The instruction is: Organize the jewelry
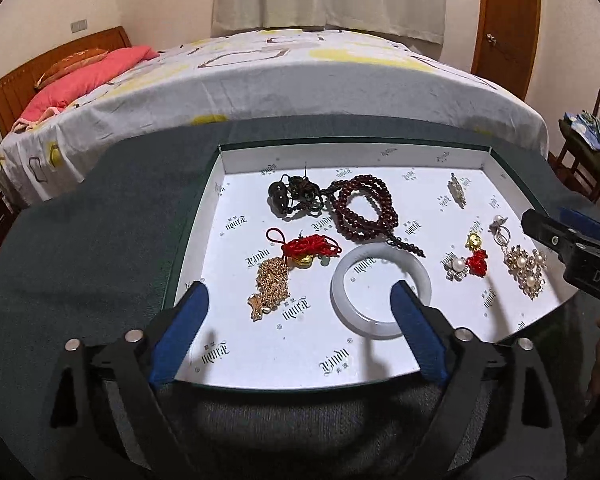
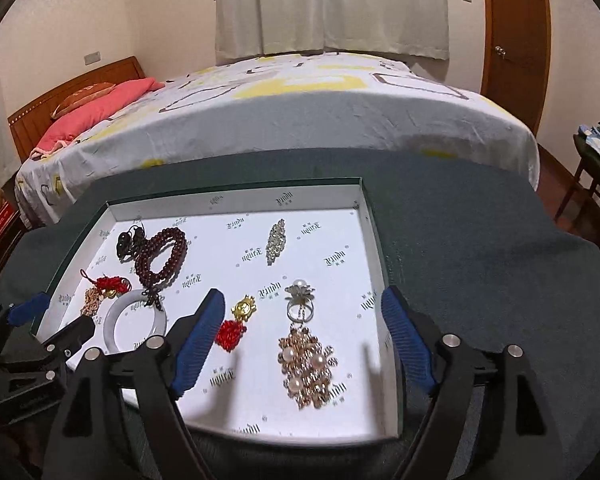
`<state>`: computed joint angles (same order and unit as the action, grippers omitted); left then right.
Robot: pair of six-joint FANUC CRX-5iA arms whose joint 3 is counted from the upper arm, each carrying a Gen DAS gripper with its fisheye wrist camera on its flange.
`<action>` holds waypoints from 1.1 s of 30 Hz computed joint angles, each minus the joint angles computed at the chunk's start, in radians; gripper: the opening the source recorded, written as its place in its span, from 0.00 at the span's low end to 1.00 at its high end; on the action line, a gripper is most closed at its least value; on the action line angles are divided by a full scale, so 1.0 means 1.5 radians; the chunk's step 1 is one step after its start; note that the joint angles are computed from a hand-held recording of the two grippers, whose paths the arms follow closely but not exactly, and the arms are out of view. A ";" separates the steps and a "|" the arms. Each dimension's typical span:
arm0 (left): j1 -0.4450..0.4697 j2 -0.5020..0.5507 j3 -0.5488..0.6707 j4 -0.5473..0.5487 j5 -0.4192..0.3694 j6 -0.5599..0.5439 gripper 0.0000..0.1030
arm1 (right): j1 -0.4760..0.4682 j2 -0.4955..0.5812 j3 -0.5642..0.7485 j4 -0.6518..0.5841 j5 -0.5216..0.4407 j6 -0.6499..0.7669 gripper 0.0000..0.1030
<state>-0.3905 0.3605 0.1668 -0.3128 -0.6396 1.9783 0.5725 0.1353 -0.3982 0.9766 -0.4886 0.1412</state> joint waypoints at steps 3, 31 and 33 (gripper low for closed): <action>-0.005 0.001 0.005 -0.018 -0.006 0.022 0.88 | -0.001 0.001 -0.010 0.047 -0.015 -0.039 0.81; -0.167 -0.313 -0.158 -0.255 -0.148 0.265 0.89 | 0.262 -0.309 -0.191 0.060 -0.282 -0.108 0.81; -0.193 -0.345 -0.168 -0.285 -0.183 0.300 0.91 | 0.293 -0.333 -0.200 0.078 -0.317 -0.128 0.81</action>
